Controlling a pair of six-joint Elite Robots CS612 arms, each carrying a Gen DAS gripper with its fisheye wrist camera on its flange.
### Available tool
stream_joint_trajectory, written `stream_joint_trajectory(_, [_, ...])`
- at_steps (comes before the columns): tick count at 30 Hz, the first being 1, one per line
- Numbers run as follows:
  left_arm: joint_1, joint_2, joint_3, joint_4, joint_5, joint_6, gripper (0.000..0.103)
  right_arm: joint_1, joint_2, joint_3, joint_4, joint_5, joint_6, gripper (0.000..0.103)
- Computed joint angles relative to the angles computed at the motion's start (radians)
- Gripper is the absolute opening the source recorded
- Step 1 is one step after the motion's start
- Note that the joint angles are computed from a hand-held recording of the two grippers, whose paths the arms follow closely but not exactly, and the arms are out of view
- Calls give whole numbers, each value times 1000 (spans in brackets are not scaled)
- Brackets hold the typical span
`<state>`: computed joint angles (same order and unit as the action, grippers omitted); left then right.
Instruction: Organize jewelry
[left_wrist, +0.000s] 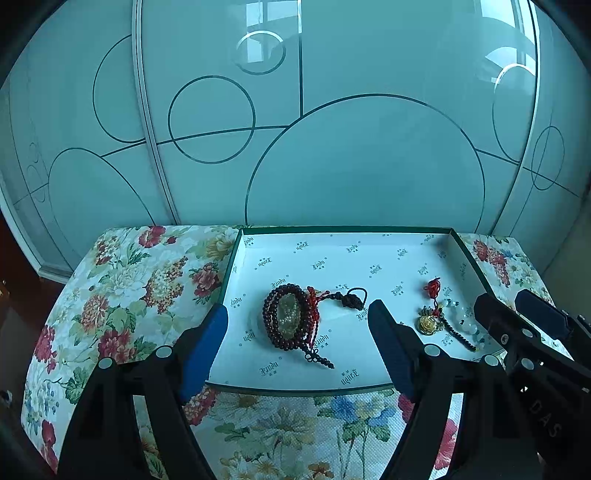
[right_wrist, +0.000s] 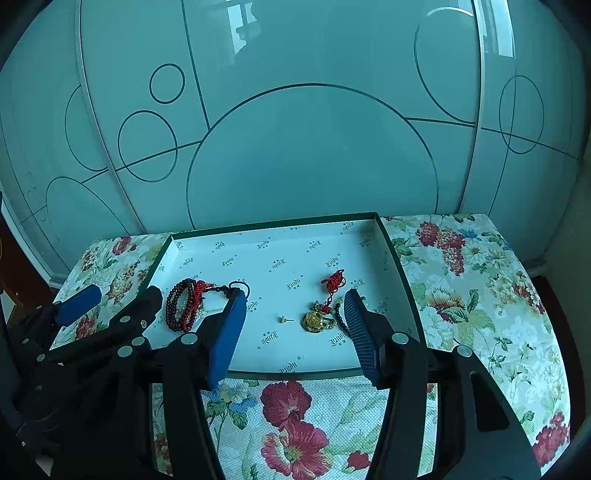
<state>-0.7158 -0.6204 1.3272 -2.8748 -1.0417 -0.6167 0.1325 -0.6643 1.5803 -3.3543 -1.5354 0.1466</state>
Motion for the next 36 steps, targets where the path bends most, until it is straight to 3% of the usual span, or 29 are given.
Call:
stream_joint_trajectory(7, [-7, -13, 12, 14, 40, -13, 82, 0, -13, 14, -17, -10, 3, 63])
stream_joint_trajectory(24, [-18, -64, 74, -15, 31, -31, 82, 3, -53, 66, -50, -21, -5, 65])
stream_joint_trajectory(28, [-20, -73, 85, -12, 27, -35, 83, 6, -62, 78, -64, -28, -9, 71])
stream_joint_trajectory(36, [-24, -83, 96, 2, 30, -51, 83, 7, -72, 93, -71, -32, -11, 72])
